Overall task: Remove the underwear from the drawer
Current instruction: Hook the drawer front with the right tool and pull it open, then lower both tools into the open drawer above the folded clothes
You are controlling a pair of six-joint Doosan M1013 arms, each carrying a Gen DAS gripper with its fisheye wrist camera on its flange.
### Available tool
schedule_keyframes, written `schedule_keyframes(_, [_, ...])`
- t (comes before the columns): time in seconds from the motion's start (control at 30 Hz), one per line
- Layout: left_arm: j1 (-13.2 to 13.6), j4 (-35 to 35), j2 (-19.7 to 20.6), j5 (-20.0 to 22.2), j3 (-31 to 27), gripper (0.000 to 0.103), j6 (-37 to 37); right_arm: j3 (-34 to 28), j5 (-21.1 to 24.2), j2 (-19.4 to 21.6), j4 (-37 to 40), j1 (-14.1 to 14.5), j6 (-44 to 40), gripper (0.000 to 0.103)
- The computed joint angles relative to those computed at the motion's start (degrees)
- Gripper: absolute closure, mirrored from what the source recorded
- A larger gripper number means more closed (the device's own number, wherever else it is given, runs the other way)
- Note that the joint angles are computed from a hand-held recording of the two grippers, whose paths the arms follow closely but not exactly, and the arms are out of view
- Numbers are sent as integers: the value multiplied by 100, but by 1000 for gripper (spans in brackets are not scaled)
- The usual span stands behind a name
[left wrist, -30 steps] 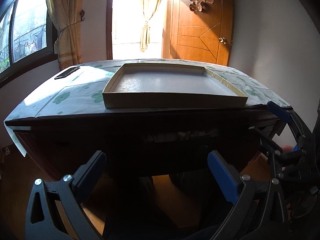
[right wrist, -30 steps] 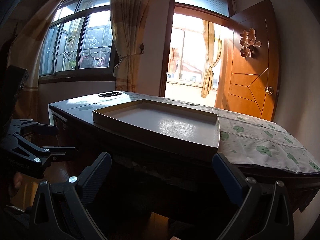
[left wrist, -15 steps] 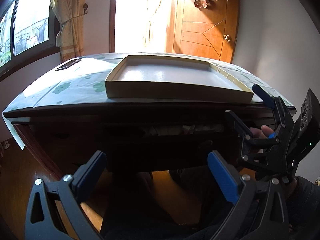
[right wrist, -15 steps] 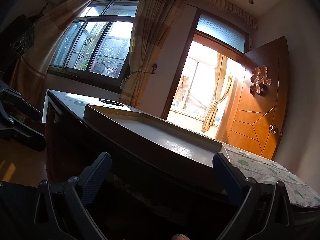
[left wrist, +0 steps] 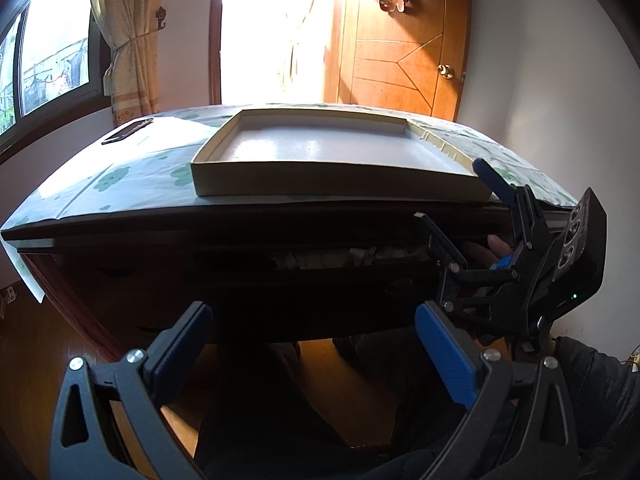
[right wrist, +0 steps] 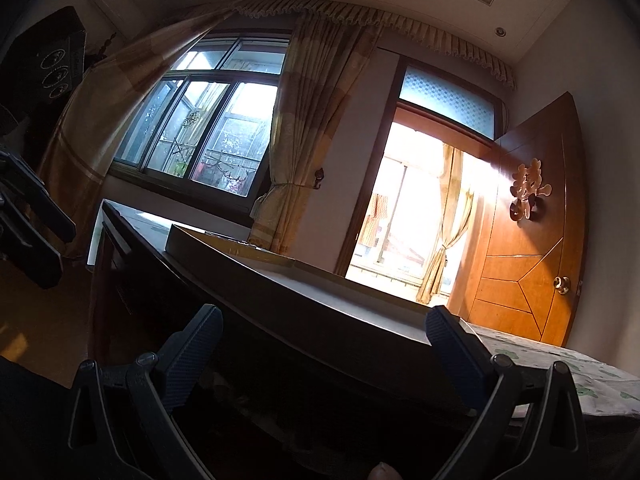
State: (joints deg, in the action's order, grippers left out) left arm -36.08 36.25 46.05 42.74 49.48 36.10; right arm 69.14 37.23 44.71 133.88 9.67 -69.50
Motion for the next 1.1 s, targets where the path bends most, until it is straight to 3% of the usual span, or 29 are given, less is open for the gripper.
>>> schedule_keyframes(0.13, [1, 4, -14, -8, 7, 0, -3, -3, 223, 49, 46, -19, -234, 1])
schedule_keyframes(0.37, [-2, 12, -15, -13, 5, 0, -18, -23, 186, 76, 178, 1, -698, 1])
schedule_keyframes(1.1, [32, -10, -49, -102, 70, 0, -70, 352, -710, -310, -163, 47, -159, 0])
